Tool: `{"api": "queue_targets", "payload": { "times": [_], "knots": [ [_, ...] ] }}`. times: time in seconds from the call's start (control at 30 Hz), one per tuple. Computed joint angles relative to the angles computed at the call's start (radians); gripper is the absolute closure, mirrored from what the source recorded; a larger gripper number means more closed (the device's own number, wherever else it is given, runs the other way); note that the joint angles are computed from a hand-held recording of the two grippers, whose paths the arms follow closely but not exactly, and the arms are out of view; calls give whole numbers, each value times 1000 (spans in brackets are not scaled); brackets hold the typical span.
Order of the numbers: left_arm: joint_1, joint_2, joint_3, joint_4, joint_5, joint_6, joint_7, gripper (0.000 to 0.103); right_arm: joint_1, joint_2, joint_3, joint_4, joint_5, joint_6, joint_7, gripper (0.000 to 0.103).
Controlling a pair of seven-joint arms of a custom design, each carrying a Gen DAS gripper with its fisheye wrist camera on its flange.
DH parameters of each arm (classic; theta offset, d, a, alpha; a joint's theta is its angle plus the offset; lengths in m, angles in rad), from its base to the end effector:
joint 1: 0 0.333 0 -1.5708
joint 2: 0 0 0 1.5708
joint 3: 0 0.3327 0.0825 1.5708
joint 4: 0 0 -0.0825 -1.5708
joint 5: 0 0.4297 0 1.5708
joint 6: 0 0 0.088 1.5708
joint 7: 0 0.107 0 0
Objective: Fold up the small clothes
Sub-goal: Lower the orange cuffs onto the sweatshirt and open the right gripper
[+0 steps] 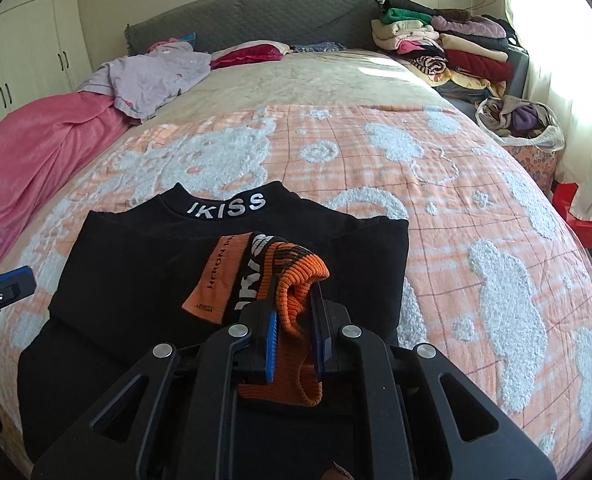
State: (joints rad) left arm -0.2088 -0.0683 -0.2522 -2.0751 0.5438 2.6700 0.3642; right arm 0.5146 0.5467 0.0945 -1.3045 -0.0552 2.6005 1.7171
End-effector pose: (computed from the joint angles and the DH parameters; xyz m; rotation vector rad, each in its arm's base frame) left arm 0.5451 -0.2913 0.5282 -2.1336 1.5154 -0.9024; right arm 0.6802 0.4511 0.5177 -2.0646 1.2729 -0.3833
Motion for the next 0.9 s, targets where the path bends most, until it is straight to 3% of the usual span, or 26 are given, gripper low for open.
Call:
{"api": "queue_targets", "payload": {
  "times": [0.2,0.4,0.53,0.6,0.73,0.9],
  "knots": [
    [-12,57,11,47,-3,11,14,24,41,-8,-62,-7,-95,-8,93,79],
    [-27,91,24,83,-22,-7,46,24,8,-25,-13,-31,-68,9,54,76],
    [-37,125,31,109,-64,-17,116,24,-5,-13,36,-16,-9,-14,-38,67],
    [-42,138,35,113,-88,-24,139,31,3,-7,41,-8,6,-22,-60,67],
    [-49,151,42,104,-132,-82,169,34,17,4,53,3,34,-39,-106,67],
    [-48,132,46,67,-131,-52,184,34,28,19,61,20,67,-54,-147,67]
  ]
}}
